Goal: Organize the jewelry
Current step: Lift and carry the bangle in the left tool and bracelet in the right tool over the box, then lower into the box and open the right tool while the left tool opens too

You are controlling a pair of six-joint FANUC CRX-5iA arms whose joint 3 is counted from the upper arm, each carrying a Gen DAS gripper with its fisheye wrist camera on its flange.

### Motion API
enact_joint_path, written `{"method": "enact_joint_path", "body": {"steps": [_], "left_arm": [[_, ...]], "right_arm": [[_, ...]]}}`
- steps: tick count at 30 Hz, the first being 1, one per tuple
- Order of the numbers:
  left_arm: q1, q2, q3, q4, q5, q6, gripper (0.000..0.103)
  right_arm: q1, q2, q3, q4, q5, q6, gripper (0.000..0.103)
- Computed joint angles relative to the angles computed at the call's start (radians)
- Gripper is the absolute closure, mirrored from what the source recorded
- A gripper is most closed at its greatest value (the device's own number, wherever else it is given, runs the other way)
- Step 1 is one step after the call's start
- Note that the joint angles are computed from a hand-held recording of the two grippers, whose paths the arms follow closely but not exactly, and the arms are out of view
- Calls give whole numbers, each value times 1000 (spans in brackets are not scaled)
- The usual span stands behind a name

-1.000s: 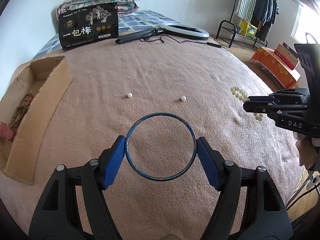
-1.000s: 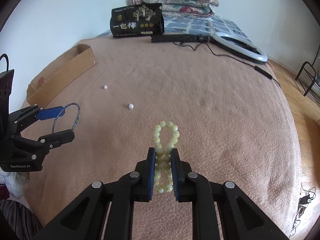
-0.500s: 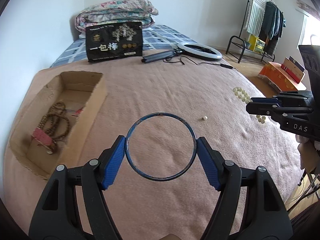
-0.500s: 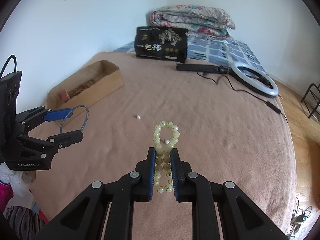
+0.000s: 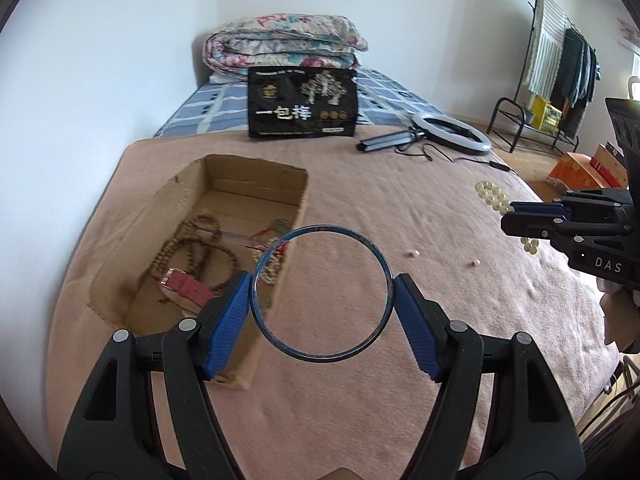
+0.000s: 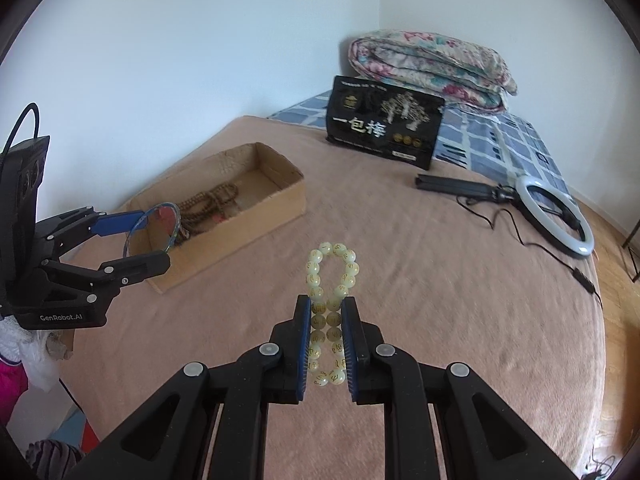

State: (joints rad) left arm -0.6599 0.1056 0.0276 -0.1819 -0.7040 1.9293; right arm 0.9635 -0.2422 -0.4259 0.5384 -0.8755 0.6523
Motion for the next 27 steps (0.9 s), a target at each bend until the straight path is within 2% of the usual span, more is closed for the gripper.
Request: {"method": "enact_joint_path", "body": {"steps": [11,27], "left_arm": [[90,-9,-15,19,13,-36,29],[166,41,-1,70,36,-93,29]], "right_arm": [[-55,176,164,-58,92,98,90],[-105,382,368,-158,136,208,90]]}}
